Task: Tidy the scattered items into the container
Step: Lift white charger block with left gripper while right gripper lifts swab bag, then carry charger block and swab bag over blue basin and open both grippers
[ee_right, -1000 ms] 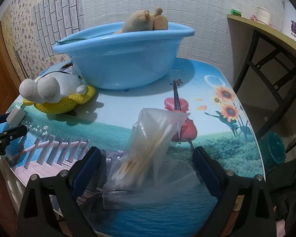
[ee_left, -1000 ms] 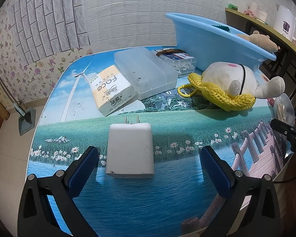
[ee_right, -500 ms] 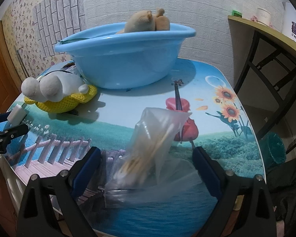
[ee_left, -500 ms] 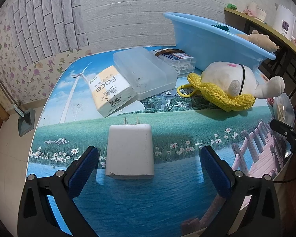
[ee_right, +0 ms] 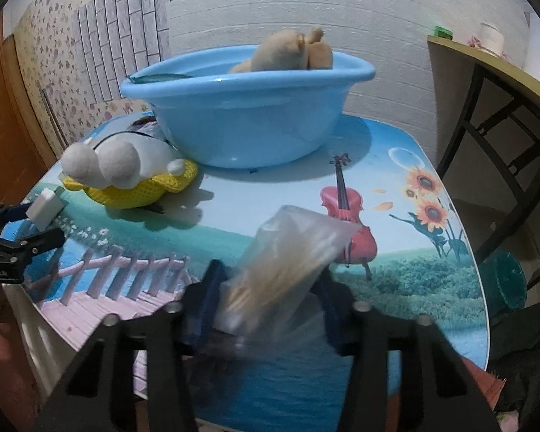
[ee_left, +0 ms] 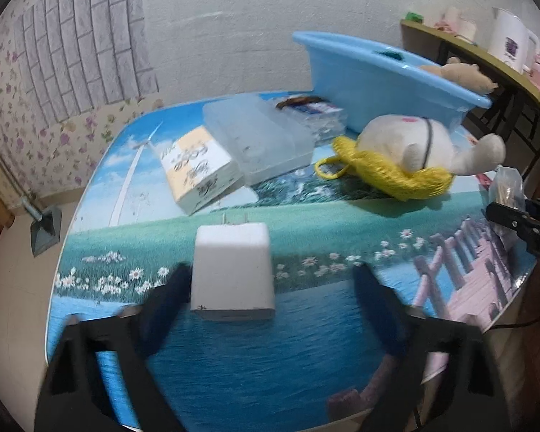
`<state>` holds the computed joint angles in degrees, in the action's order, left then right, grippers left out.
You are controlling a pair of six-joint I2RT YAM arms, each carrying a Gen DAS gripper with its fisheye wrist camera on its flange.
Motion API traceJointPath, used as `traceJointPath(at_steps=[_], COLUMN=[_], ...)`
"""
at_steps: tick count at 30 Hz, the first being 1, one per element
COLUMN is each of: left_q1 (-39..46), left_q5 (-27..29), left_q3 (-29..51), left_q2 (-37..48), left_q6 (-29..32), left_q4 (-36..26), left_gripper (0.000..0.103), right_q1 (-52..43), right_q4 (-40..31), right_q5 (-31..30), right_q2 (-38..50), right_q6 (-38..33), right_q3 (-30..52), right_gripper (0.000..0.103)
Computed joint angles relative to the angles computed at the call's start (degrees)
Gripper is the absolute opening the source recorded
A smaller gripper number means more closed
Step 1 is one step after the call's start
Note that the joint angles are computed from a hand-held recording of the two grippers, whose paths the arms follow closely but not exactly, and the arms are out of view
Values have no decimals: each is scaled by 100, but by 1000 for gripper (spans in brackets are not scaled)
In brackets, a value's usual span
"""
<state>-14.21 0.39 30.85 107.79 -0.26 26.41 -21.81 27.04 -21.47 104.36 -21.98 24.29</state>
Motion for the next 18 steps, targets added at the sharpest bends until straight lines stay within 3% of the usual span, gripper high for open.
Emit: traceJointPath(at_steps=[1, 2, 3, 7, 10, 18], left_q1=[-9, -18, -15, 42, 68, 157], left_q5=[-1, -16, -21, 95, 193, 625], left_q3=[-40, -77, -103, -197, -160, -149], left_q2=[-24, -49, -60, -115, -261, -1455], left_q6=[5, 6, -10, -17, -26, -167], left_q4=[62, 117, 160, 229, -62, -579], left_gripper=[59, 41, 37, 37, 37, 37], right_q1=[-20, -123, -172, -182, -198, -244], right_q4=[-23, -113, -160, -174, -225, -879], right_q5=[-55, -191, -278, -378, -497, -1292], right_q2=[4, 0, 1, -70, -279, -1831], right_q6=[36, 47, 76, 152, 137, 426], right_q3=[13, 49, 64, 35, 0, 184], right_gripper=[38, 37, 35, 30, 28, 28])
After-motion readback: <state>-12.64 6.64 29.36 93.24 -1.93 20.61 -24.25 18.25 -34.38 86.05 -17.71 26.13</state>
